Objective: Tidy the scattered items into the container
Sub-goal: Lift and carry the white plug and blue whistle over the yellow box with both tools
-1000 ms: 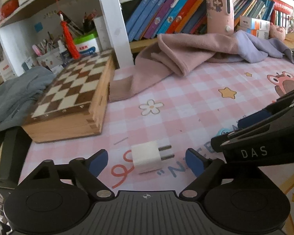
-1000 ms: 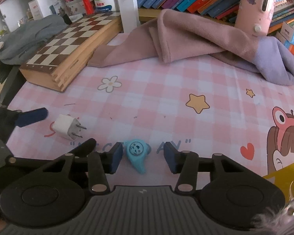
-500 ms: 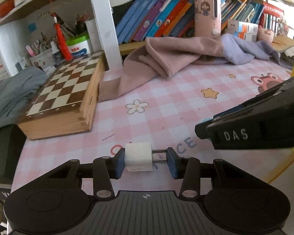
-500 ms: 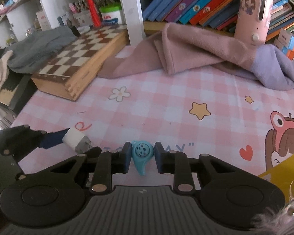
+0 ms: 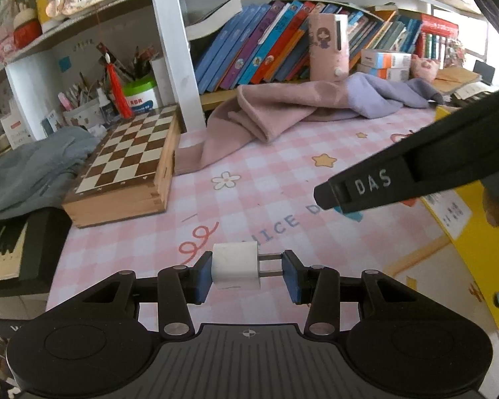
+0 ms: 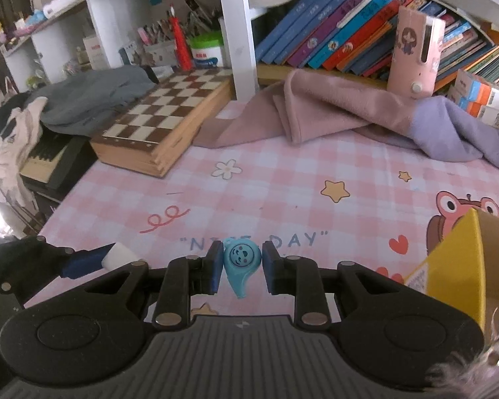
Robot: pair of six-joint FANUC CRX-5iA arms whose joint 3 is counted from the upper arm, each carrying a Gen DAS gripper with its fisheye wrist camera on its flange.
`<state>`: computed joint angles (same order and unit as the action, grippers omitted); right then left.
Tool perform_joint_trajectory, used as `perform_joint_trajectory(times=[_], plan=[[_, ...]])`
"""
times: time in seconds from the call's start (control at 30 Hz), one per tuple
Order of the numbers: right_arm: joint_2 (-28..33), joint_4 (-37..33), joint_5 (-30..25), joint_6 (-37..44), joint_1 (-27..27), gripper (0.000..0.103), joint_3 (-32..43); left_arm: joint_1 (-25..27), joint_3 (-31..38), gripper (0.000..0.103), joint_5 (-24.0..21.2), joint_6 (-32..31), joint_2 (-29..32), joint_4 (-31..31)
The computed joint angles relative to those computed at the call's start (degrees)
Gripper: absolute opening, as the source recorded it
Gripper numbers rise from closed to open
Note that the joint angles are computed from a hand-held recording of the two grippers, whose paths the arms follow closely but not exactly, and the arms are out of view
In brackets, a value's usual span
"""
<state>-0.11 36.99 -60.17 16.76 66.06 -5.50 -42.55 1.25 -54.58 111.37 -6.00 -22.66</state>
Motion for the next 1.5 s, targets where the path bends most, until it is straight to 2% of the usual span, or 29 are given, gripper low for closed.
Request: perform_joint_trajectory(times=[0.37,0.6,0.8,1.07,1.2,1.5], plan=[[-6.1,6.6,-3.7,-5.7,7.3,0.024,-4.3,-4.1,-2.0,0.042,-2.5,2.5,-7.4,-1.8],[-9.1,10.9,-9.0,-10.0,13.7,0.024,-6.5,-6.4,-3.4,0.042,-2.3,3.7,-11.8,-1.9],[-10.4,12.0,-12.2,-16.6,18.5,0.024,-8.5,-8.5,-4.1,0.042,-4.6,7.1,-14.8,-1.4],[-10.4,13.5,-17.5,-22.6,24.1,0.024,-8.4,-13.6,-3.5,0.042,-9.4,13.7,-17.5,-7.0],[-9.9,12.7,-19.9,-24.2,27.1,0.024,-7.9,-16.2,-4.0,0.042,-11.2,14.9,-18.6,-8.0],[-7.6,11.7,-27.4,-29.5,35.9,0.024,-6.2,-26.2,-4.6,0.042,-17.1,17.8,-20.3,-11.9]])
